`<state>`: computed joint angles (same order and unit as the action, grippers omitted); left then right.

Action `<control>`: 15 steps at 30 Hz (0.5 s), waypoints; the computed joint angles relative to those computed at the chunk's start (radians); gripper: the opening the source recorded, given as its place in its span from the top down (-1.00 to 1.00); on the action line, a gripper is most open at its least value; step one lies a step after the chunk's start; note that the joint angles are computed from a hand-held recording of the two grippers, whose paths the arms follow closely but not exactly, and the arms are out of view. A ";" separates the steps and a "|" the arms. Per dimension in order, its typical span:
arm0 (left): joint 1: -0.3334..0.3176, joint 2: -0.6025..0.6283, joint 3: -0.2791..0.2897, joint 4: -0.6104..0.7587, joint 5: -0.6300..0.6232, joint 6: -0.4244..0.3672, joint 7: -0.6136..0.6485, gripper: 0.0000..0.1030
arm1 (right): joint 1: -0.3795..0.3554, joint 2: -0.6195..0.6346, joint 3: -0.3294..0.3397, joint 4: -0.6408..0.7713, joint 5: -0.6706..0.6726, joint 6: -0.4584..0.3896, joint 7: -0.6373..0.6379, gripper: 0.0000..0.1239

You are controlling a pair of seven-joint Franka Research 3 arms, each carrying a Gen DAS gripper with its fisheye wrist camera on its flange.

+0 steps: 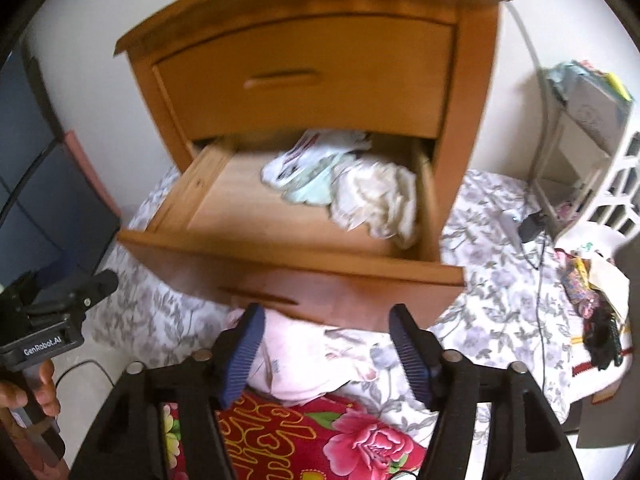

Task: Organize soft objects
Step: 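Withdraw the open right tool up from the pink sock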

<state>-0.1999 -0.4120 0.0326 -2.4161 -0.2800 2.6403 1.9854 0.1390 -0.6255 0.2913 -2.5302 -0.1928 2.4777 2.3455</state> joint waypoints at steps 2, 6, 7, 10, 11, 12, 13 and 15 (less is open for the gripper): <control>0.000 0.000 -0.001 0.001 0.000 0.003 0.000 -0.91 | -0.009 -0.013 0.004 -0.004 -0.004 -0.004 0.017 -0.21; -0.001 -0.002 -0.002 0.001 0.001 0.001 0.000 -0.91 | -0.019 -0.031 0.003 -0.017 -0.008 -0.012 0.035 -0.36; 0.000 -0.001 -0.003 0.001 0.003 0.000 -0.001 -0.92 | -0.020 -0.033 0.003 -0.020 -0.008 -0.013 0.036 -0.36; 0.000 -0.003 -0.004 0.001 0.005 -0.003 -0.004 -0.91 | -0.023 -0.033 0.005 -0.024 -0.009 -0.009 0.044 -0.47; 0.000 -0.003 -0.003 0.001 0.005 -0.003 -0.004 -0.91 | -0.023 -0.036 0.004 -0.027 -0.009 -0.007 0.046 -0.50; 0.000 -0.002 -0.003 0.003 0.006 -0.007 -0.004 -0.92 | -0.023 -0.038 0.004 -0.029 -0.010 -0.005 0.047 -0.55; 0.001 -0.001 -0.004 0.004 0.008 -0.009 -0.006 -0.92 | -0.024 -0.040 0.006 -0.029 -0.010 -0.008 0.050 -0.62; 0.002 0.002 -0.005 0.005 0.010 -0.011 -0.007 -0.92 | -0.028 -0.042 0.010 -0.031 -0.015 -0.007 0.054 -0.66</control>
